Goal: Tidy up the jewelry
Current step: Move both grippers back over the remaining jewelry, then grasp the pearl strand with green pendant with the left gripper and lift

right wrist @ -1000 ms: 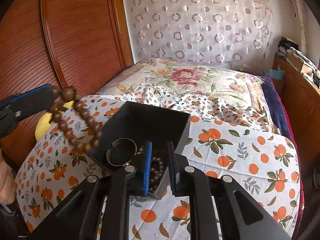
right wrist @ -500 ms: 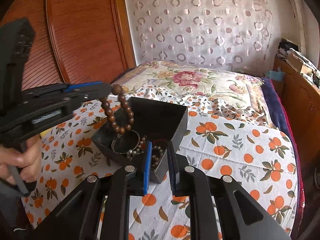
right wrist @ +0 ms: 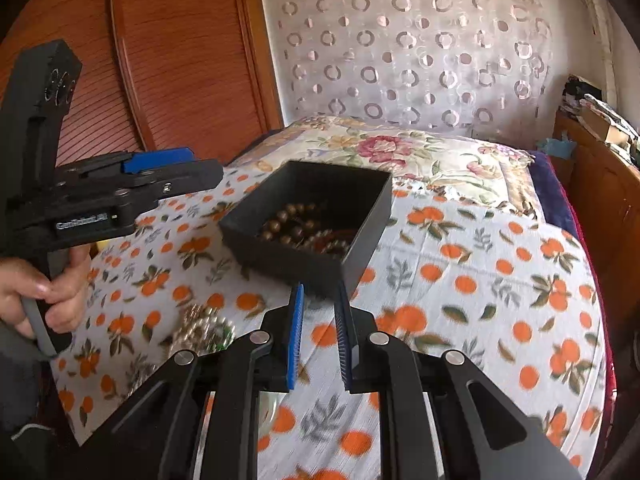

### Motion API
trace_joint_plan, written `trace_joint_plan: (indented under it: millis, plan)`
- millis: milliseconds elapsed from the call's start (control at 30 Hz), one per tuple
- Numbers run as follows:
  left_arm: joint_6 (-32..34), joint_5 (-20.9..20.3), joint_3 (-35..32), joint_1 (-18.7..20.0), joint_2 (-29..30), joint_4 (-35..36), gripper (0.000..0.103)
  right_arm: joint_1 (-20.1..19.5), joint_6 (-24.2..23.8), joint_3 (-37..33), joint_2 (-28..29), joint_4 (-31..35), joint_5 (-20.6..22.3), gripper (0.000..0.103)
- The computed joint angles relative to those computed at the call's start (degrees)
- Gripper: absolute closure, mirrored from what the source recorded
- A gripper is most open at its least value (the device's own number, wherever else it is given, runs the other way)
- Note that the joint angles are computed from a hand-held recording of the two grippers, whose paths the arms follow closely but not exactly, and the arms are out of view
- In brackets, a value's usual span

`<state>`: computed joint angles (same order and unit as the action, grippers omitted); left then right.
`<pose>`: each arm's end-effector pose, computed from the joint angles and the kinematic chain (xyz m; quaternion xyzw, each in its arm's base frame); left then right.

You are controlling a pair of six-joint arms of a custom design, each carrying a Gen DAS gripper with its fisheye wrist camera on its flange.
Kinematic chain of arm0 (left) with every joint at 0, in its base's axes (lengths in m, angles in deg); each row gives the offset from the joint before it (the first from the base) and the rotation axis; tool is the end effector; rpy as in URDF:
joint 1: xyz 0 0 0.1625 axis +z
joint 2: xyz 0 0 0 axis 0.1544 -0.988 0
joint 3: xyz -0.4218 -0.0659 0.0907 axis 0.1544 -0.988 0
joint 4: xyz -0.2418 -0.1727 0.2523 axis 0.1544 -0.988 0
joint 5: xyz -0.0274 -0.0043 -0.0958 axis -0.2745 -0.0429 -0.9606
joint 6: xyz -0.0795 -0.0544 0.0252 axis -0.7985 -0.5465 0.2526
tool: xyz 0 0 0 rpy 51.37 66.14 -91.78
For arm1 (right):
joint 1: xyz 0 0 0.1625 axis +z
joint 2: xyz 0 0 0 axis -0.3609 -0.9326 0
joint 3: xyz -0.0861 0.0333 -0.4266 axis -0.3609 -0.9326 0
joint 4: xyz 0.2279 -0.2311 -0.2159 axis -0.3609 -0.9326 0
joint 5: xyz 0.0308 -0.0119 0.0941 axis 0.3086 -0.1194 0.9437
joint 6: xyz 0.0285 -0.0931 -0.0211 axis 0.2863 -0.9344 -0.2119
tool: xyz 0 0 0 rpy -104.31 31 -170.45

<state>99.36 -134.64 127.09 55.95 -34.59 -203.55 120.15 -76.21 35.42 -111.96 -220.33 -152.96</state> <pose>-0.1350 -0.6836 0.1893 0.4198 0.8344 -0.2974 0.1976 0.1926 -0.6148 0.0782 0.2215 -0.8771 0.3457 0.2495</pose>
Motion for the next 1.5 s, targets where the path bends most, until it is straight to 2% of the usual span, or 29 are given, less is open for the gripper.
trace_joint_plan:
  millis: [200, 467, 667, 767, 867, 933, 967, 1033, 1133, 1200, 1500]
  plan:
    - [-0.1, -0.6, 3.4, 1.4, -2.4, 0.5, 0.025, -0.1, -0.2, 2.8, 0.4, -0.9, 0.3, 0.085]
    - [1.4, 1.4, 7.3, 2.8, -3.8, 1.4, 0.019, 0.7, -1.0, 3.4, 1.5, 2.5, -0.8, 0.086]
    - [2.3, 2.5, 8.4, 3.8, -3.9, 3.0, 0.019, 0.9, -1.5, 3.5, 2.3, 3.4, -2.3, 0.085]
    - [2.7, 2.1, 9.0, 4.1, -4.2, 4.0, 0.019, 1.0, -1.5, 3.4, 2.2, 3.7, -2.8, 0.085]
    - [3.3, 1.5, 9.8, 4.2, -4.5, 4.4, 0.02, 1.4, -2.0, 3.0, 2.7, 3.8, -5.2, 0.085]
    - [3.5, 1.6, 10.3, 4.1, -4.6, 4.8, 0.036, 1.4, -2.0, 2.7, 3.0, 4.5, -6.4, 0.085]
    - [3.4, 1.8, 10.2, 4.1, -4.5, 5.1, 0.04, 1.3, -1.8, 2.5, 3.0, 4.8, -6.6, 0.085]
    - [3.1, 1.4, 10.2, 4.2, -4.5, 6.1, 0.058, 1.2, -1.8, 2.3, 3.1, 4.6, -6.9, 0.085]
    - [2.7, 1.1, 9.6, 4.2, -4.2, 7.6, 0.078, 0.9, -1.5, 2.5, 2.9, 4.7, -6.2, 0.085]
    - [2.8, 0.9, 9.6, 4.2, -4.2, 8.1, 0.08, 0.9, -1.6, 2.6, 2.8, 4.7, -6.3, 0.085]
    - [2.9, 0.9, 8.8, 3.9, -3.1, 8.3, 0.081, 1.5, -3.1, 2.1, 3.8, 3.4, -8.4, 0.085]
